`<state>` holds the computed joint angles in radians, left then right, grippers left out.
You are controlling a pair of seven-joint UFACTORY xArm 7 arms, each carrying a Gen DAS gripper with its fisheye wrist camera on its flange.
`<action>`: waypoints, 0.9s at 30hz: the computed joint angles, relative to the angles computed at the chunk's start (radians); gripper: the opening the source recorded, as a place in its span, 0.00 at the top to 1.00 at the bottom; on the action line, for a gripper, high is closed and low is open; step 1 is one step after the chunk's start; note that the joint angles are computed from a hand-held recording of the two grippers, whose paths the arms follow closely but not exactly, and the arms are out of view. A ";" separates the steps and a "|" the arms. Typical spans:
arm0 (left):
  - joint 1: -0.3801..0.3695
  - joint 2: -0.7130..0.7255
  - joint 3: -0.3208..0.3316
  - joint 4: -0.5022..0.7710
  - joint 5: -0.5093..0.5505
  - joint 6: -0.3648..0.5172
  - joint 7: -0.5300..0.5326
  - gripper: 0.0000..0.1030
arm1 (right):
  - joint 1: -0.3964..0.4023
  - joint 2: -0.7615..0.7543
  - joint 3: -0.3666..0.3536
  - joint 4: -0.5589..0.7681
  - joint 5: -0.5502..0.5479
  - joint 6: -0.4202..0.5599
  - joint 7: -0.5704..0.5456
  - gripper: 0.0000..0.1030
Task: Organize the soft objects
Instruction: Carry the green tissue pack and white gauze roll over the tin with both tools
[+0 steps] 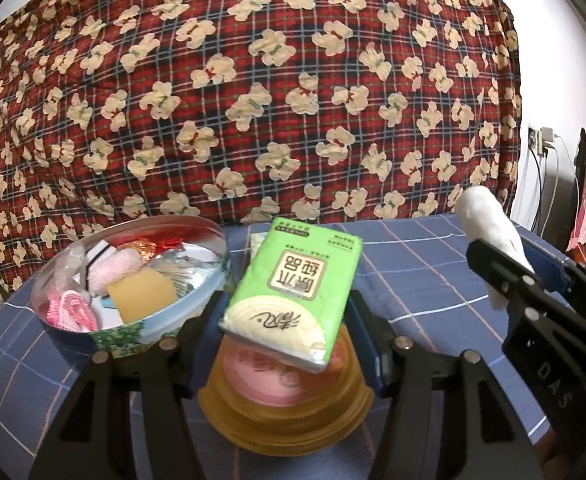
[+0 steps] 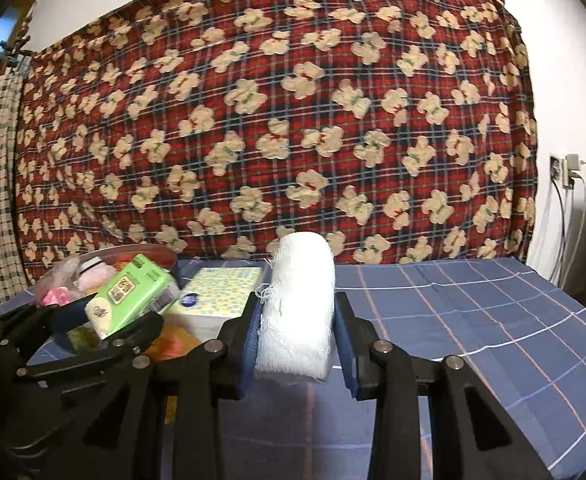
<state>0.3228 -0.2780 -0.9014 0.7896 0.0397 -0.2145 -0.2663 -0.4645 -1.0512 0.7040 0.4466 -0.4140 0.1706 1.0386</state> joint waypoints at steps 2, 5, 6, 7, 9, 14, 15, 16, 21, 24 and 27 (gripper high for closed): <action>-0.007 -0.006 0.019 -0.010 -0.001 -0.008 0.000 0.43 | -0.003 0.013 0.020 0.016 -0.002 -0.010 0.004 0.63; 0.000 -0.015 0.031 -0.022 -0.012 -0.018 0.010 0.43 | -0.023 0.035 0.062 0.051 -0.010 -0.025 0.003 0.63; 0.005 -0.019 0.036 -0.027 -0.017 -0.024 0.014 0.43 | -0.031 0.040 0.073 0.059 -0.010 -0.031 0.005 0.63; 0.017 -0.025 0.035 -0.033 -0.025 -0.028 0.019 0.43 | -0.038 0.044 0.085 0.068 -0.010 -0.040 0.008 0.63; 0.034 -0.034 0.035 -0.042 -0.038 -0.034 0.030 0.43 | -0.052 0.061 0.110 0.088 -0.008 -0.055 0.007 0.63; 0.046 -0.045 0.075 -0.064 -0.063 -0.042 0.059 0.43 | -0.080 0.134 0.166 0.148 0.001 -0.091 -0.012 0.63; 0.046 -0.047 0.084 -0.070 -0.068 -0.044 0.065 0.43 | -0.084 0.153 0.175 0.160 0.001 -0.095 -0.022 0.63; 0.048 -0.050 0.094 -0.075 -0.073 -0.046 0.071 0.43 | -0.092 0.168 0.186 0.174 0.001 -0.099 -0.029 0.63; 0.041 -0.044 0.146 -0.087 -0.103 -0.044 0.094 0.43 | -0.150 0.218 0.264 0.236 0.017 -0.143 -0.042 0.63; 0.020 -0.031 0.196 -0.088 -0.109 -0.036 0.108 0.43 | -0.185 0.274 0.309 0.282 0.031 -0.149 -0.058 0.63; 0.026 -0.028 0.209 -0.091 -0.120 -0.036 0.121 0.43 | -0.223 0.301 0.349 0.316 0.034 -0.160 -0.076 0.63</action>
<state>0.3487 -0.3056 -0.6920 0.6990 -0.0805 -0.2501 -0.1456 -0.6874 -0.7506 1.0527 0.7626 -0.3800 0.0102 0.9625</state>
